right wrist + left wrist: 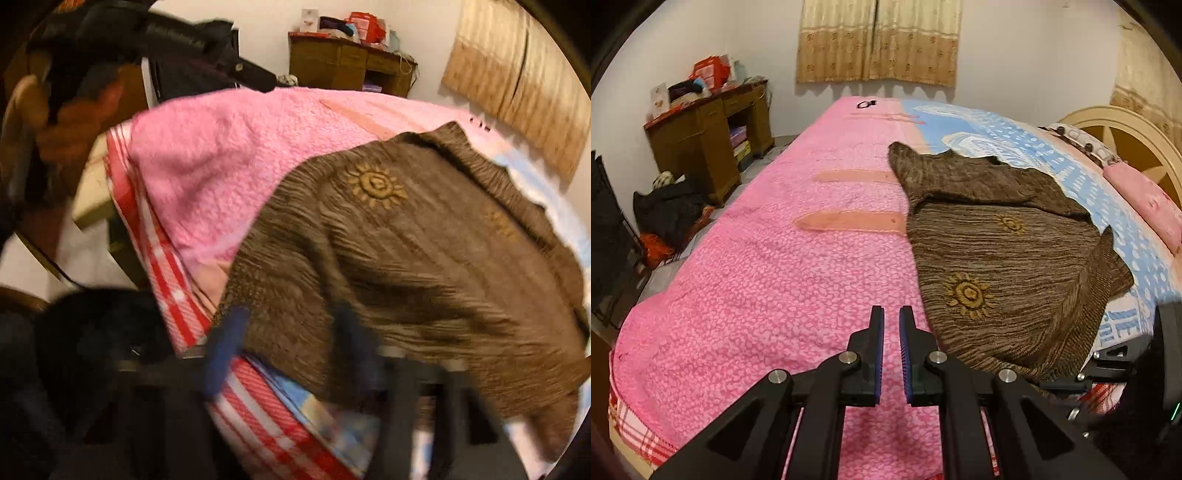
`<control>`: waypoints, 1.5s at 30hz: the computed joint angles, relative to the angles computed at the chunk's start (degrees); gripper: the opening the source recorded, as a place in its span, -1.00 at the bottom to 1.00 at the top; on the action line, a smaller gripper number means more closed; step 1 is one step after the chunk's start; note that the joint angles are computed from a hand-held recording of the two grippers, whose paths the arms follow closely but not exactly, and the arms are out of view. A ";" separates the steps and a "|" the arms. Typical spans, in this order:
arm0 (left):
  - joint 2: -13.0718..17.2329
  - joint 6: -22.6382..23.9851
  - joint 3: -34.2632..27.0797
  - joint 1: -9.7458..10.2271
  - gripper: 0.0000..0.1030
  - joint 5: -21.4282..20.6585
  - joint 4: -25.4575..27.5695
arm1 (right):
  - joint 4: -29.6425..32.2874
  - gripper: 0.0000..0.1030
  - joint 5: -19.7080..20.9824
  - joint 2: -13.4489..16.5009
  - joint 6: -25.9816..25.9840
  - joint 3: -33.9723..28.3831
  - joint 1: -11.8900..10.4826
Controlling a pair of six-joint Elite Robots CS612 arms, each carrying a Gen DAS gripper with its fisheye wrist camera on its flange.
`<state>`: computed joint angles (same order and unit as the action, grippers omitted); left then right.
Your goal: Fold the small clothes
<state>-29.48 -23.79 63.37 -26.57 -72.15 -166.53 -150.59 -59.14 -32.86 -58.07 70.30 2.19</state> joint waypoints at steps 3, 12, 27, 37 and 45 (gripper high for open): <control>0.44 5.08 -0.53 -0.46 -0.84 -0.14 -1.64 | 10.35 -0.77 4.34 1.09 5.03 -5.42 -1.06; 4.30 26.12 -6.85 -1.29 -0.84 -6.24 -3.05 | 37.00 -0.77 25.89 8.85 21.96 -24.01 -5.48; 7.92 51.55 -13.01 -2.36 -0.84 -3.29 1.27 | 44.72 -0.76 24.49 11.97 21.05 -31.29 -5.24; 9.24 58.44 -14.86 -2.39 -0.84 -4.52 -0.48 | 46.78 -0.75 21.95 12.34 18.12 -32.95 -4.93; 10.69 65.20 -17.91 -2.57 -0.84 -5.95 0.40 | 47.56 -0.75 19.18 12.78 16.81 -34.26 -4.75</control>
<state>-18.79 41.41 45.46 -29.14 -78.10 -166.13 -103.03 -39.96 -20.08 -41.26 36.05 -2.56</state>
